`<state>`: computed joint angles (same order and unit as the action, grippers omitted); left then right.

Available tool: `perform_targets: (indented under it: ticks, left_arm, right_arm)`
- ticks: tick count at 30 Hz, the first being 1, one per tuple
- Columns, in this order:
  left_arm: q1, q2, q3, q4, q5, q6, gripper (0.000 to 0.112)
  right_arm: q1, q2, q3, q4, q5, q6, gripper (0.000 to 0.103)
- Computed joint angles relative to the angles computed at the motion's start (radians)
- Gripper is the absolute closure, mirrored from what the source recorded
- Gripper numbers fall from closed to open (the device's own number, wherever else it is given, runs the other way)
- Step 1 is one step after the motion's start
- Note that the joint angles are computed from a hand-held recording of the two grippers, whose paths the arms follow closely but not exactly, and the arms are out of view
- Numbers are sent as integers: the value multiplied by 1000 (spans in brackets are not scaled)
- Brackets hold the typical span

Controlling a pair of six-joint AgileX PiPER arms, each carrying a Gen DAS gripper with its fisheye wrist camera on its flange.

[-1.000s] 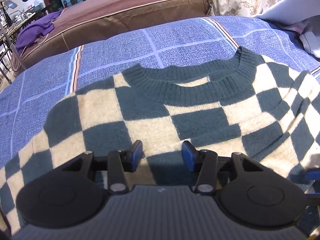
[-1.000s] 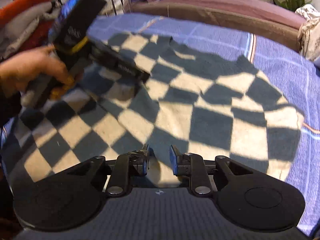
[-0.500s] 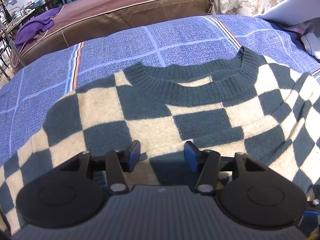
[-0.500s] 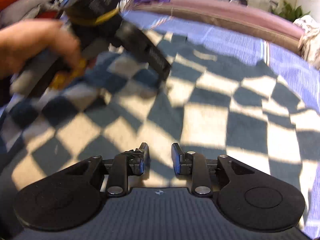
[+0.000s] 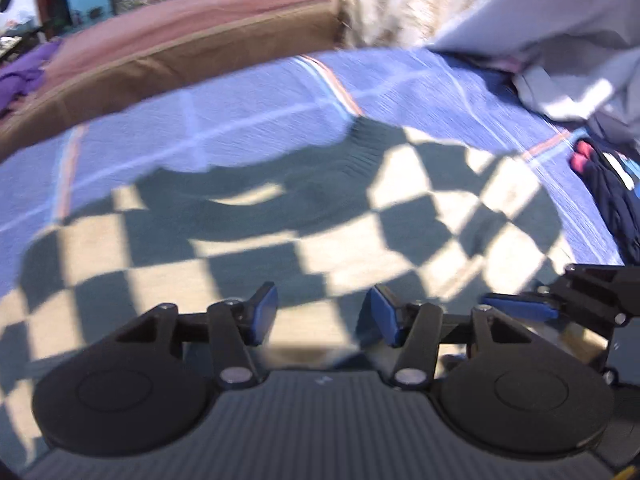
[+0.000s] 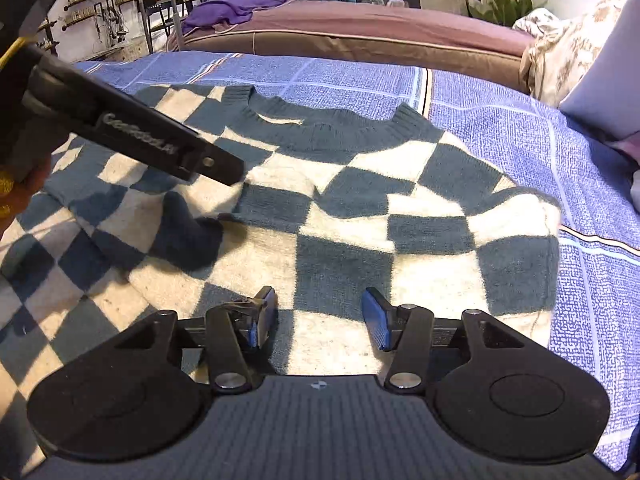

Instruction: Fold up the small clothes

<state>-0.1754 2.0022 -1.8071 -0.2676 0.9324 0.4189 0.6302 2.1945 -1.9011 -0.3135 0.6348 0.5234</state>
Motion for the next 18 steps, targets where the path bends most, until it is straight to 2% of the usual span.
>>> perform_targets:
  ticks: [1, 3, 4, 7, 9, 10, 11, 12, 13, 14, 16, 17, 18]
  left_arm:
    - [-31, 21, -6, 39, -12, -33, 67]
    - [-72, 20, 35, 113, -110, -79, 66]
    - [-76, 27, 31, 130, -124, -107, 64]
    - [-52, 96, -81, 138, -54, -166, 49]
    - [-46, 116, -114, 183, -50, -185, 41]
    - [-46, 121, -122, 229, -56, -212, 32]
    - [-39, 130, -137, 247, -51, -229, 29]
    - [-25, 144, -167, 225, -21, -231, 29]
    - [-8, 155, -208, 188, 25, -240, 35]
    - [2, 142, -209, 169, 34, -248, 50]
    - [15, 61, -122, 126, -29, -228, 54]
    - [22, 11, -60, 82, -68, -204, 54]
    - [26, -32, -7, 33, -90, -169, 54]
  right_arm:
    - [1, -6, 12, -6, -5, 11, 19]
    - [-3, -18, 21, 21, 11, -8, 18]
    - [-6, -25, 28, 40, 20, -39, 18]
    - [-17, -41, 53, 82, 28, -102, 19]
    - [-29, -74, 100, 128, 28, -121, 19]
    - [-33, -84, 102, 156, 51, -154, 18]
    - [-37, -78, 70, 197, 113, -224, 15]
    - [-36, -72, 44, 207, 153, -281, 15]
    - [-36, -69, 23, 207, 177, -307, 15]
    - [-42, -83, 23, 220, 170, -319, 18]
    - [-71, -134, 74, 318, 56, -391, 21]
    - [-79, -137, 62, 339, 25, -417, 18]
    - [-84, -113, 9, 320, 34, -413, 16]
